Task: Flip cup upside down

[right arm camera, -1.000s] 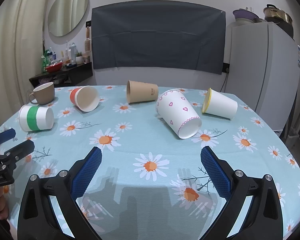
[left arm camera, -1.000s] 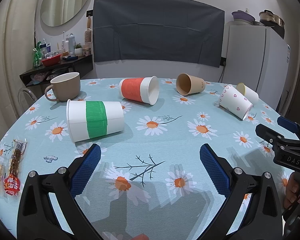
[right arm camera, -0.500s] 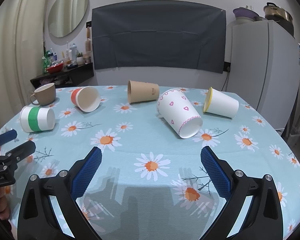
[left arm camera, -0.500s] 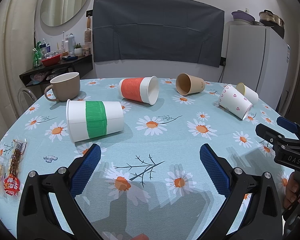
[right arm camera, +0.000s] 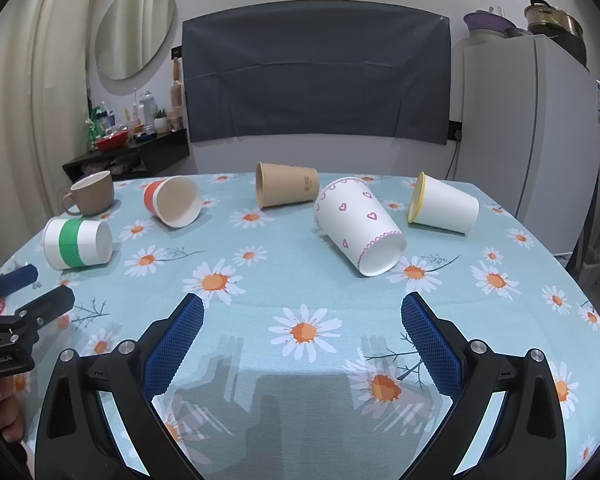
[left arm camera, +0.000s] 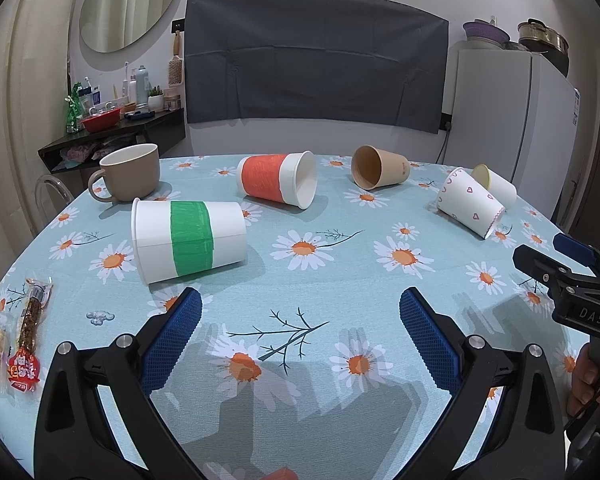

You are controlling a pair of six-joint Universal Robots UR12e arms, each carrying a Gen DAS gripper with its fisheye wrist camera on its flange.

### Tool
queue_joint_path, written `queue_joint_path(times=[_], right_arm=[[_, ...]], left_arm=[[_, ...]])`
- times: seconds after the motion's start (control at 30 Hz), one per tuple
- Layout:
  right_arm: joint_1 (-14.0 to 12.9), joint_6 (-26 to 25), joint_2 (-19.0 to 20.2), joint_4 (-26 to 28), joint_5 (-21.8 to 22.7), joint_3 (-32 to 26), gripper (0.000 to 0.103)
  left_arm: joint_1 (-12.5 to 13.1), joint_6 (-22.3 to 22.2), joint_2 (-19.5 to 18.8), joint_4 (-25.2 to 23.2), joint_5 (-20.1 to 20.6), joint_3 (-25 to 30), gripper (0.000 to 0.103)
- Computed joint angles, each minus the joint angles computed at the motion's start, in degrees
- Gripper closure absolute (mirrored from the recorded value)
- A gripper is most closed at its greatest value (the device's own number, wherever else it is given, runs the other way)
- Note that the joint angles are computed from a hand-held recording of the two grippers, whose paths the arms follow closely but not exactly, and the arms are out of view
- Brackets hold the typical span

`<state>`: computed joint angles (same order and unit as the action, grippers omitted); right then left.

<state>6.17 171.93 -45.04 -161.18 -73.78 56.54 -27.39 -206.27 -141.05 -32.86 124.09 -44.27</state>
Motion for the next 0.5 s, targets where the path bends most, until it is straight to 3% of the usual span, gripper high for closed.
queue_joint_path(times=[0.5], right_arm=[[-0.05,0.17,0.05,0.39,0.51,-0.01,0.008]], left_arm=[[-0.04,0.08,0.05,0.10,0.02,-0.05,0.006]])
